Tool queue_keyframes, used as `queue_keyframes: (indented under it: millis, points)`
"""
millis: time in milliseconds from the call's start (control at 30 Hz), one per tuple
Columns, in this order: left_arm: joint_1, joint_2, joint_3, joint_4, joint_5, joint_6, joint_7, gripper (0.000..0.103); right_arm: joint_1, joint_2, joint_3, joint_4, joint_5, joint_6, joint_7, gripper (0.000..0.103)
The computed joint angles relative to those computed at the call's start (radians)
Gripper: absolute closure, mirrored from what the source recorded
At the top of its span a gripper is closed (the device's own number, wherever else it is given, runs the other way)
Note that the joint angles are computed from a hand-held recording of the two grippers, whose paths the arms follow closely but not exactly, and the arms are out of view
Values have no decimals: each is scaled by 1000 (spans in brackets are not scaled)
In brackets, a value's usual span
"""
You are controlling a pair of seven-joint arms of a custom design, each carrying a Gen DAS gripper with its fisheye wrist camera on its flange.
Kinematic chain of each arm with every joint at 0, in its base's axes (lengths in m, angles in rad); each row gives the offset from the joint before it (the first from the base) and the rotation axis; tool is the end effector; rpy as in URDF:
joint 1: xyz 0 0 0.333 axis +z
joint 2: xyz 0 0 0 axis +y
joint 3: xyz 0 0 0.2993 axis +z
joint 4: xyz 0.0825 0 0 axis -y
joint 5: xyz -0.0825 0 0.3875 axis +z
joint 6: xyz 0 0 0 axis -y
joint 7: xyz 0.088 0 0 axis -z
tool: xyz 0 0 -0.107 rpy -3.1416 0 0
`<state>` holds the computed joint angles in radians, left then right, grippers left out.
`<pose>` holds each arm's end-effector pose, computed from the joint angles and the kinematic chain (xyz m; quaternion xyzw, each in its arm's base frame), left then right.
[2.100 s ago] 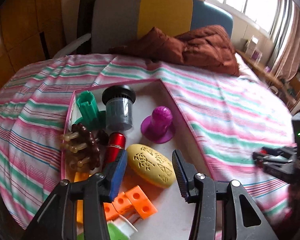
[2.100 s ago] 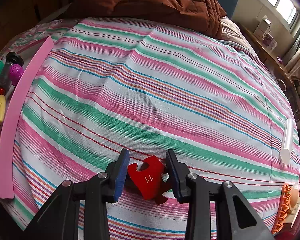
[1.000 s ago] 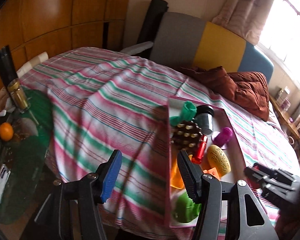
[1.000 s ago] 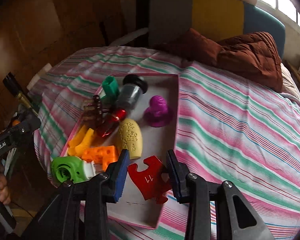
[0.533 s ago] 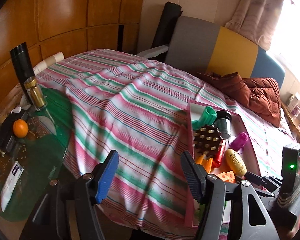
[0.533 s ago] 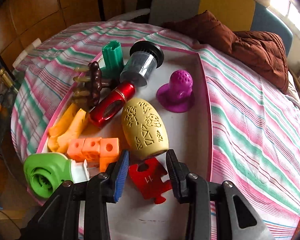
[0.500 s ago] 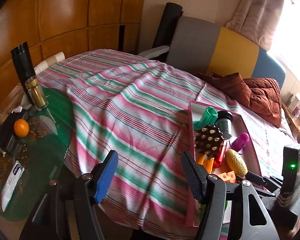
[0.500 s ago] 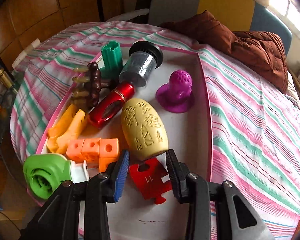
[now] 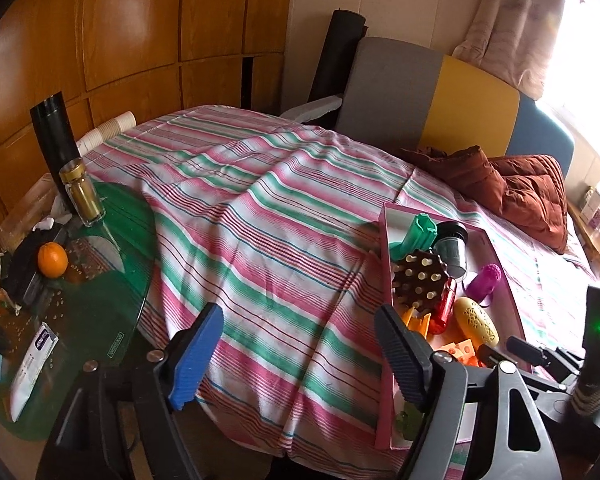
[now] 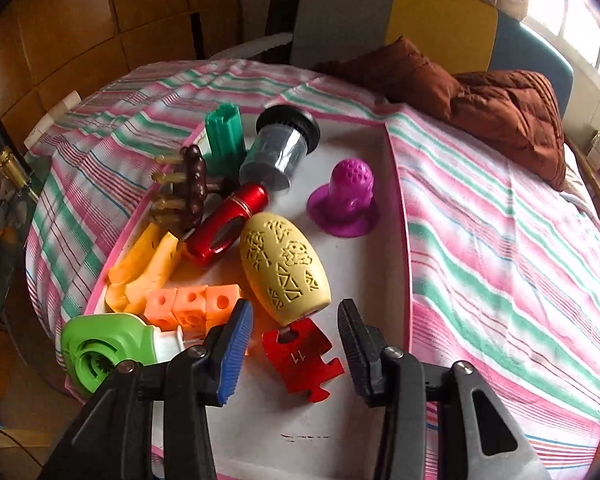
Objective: Organize rigid objects
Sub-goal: 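Lower the red puzzle piece into the tray and open the right tool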
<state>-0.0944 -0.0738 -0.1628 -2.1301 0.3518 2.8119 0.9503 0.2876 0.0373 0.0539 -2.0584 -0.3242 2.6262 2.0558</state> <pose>0.5539 -0.1649 0.5088 -0.6763 0.6304 -0.2999 0.2351 0.5626 0.2077 0.4574 -0.7100 0.6452 -0.1990 0.2002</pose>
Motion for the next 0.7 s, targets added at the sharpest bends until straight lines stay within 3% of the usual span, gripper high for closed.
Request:
queue_keyframes:
  millis: [167, 333, 467, 567, 700]
  points:
    - [-2, -8, -11, -5, 42, -6, -32, 15, -2, -32, 2, -22, -64, 23, 70, 58]
    - [-21, -23, -16, -24, 33, 6, -15, 0, -24, -83, 18, -59, -195, 47, 237, 58]
    - [-41, -57, -18, -68, -4, 65, 31, 0, -46, -105, 34, -77, -252, 45, 334, 58]
    - [-39, -68, -34, -71, 23, 53, 11, 0, -54, -114, 40, -86, -240, 36, 340, 58]
    - [-6, -85, -76, -67, 175, 20, -118, 0, -59, -126, 48, -97, -232, 33, 333, 58]
